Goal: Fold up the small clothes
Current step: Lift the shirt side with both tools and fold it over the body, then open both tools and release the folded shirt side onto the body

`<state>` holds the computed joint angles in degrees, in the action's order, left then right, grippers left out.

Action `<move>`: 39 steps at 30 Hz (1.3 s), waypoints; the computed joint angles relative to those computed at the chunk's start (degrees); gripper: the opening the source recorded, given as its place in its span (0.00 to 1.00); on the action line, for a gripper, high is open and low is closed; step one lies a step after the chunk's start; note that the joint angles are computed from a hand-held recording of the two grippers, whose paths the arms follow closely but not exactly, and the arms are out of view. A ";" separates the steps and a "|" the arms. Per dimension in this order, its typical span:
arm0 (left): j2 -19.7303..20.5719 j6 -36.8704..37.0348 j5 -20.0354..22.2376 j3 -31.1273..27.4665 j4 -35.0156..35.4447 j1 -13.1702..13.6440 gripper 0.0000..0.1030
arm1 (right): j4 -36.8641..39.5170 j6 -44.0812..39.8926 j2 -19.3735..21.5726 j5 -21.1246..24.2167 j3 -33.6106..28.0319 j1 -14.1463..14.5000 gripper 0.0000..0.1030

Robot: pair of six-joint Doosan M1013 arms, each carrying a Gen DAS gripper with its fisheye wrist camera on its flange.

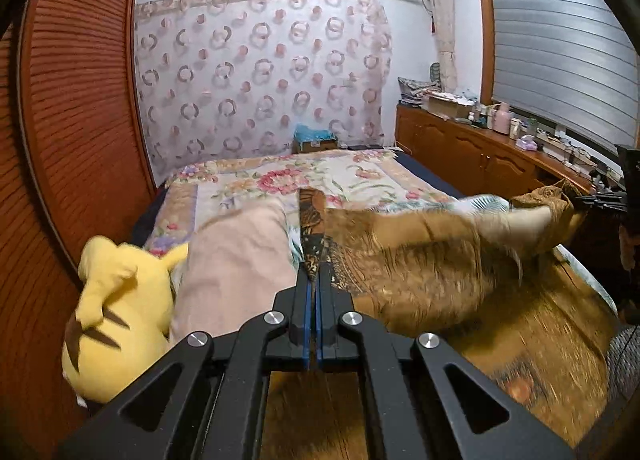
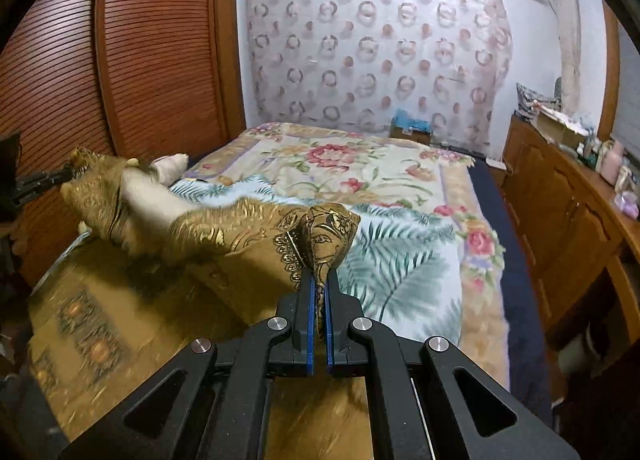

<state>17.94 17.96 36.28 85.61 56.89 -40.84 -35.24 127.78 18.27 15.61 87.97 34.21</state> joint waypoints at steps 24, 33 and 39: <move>-3.10 3.74 2.82 5.98 -11.19 -3.35 0.03 | 13.64 -9.19 -6.47 6.52 7.87 2.73 0.03; -4.50 1.13 2.63 6.82 -7.62 -2.32 0.45 | 6.46 -4.37 -6.35 9.16 5.87 4.00 0.09; -3.35 1.03 0.99 5.96 -8.15 -0.22 0.66 | -3.10 3.82 -5.46 11.29 4.38 4.53 0.43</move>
